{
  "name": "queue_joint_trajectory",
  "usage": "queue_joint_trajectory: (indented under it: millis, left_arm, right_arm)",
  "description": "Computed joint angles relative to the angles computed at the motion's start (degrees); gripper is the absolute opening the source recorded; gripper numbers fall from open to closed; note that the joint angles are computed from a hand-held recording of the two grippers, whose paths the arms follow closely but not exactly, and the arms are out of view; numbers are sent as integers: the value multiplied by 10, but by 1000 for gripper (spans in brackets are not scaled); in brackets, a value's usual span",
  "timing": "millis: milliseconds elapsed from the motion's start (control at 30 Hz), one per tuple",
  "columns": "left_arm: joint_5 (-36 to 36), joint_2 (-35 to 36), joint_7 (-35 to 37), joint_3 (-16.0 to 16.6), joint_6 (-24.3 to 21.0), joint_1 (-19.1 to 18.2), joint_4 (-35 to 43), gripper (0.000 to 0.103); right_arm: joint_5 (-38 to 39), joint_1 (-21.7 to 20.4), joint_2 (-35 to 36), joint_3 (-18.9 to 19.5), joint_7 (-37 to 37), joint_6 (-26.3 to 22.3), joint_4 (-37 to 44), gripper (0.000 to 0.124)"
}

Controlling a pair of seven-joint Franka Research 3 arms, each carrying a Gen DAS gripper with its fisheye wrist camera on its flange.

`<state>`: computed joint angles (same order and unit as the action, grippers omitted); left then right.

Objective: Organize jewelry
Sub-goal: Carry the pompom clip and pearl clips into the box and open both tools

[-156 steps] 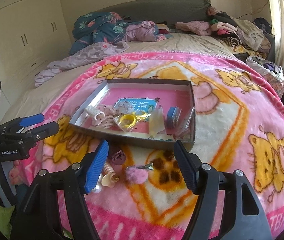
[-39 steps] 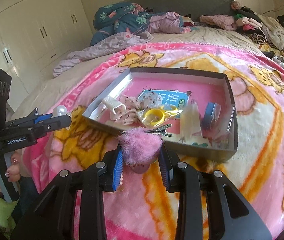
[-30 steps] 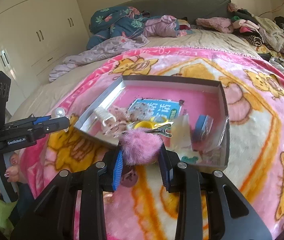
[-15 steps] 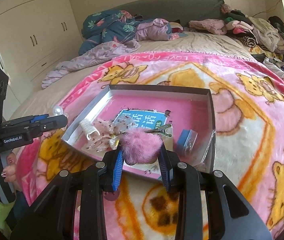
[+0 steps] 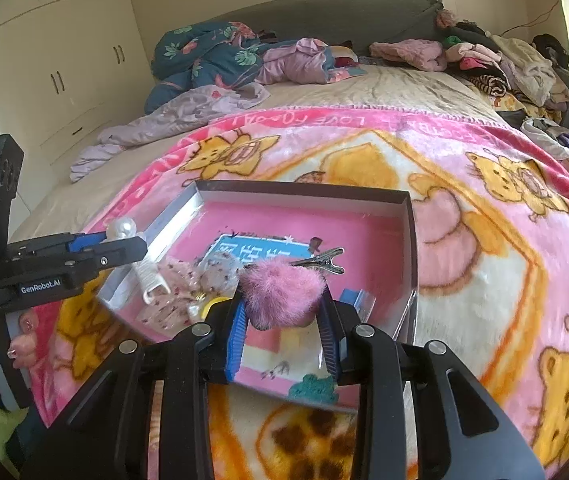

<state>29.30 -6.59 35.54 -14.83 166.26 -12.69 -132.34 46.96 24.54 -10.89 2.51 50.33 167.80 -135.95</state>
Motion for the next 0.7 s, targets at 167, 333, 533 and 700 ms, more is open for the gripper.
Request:
queue_joint_trajectory:
  millis: [167,333,533,700]
  left_arm:
    - [9,24,5,3,-11,1,20,36]
    - [-3,50,21,12,-14,-1,38,36]
    - [-15,71,32,20,-16,-3,50,36]
    - [-28,87,41,26,-17,-1,58,36]
  right_arm:
    - [-9,-6,24,3,4,-2,21,30]
    - [-22,-13,43,11,11,-9,33,30]
    - [-34,-19,64,20,17,-22,42,30]
    - [-41,-20,73,28,21,-33,42,31]
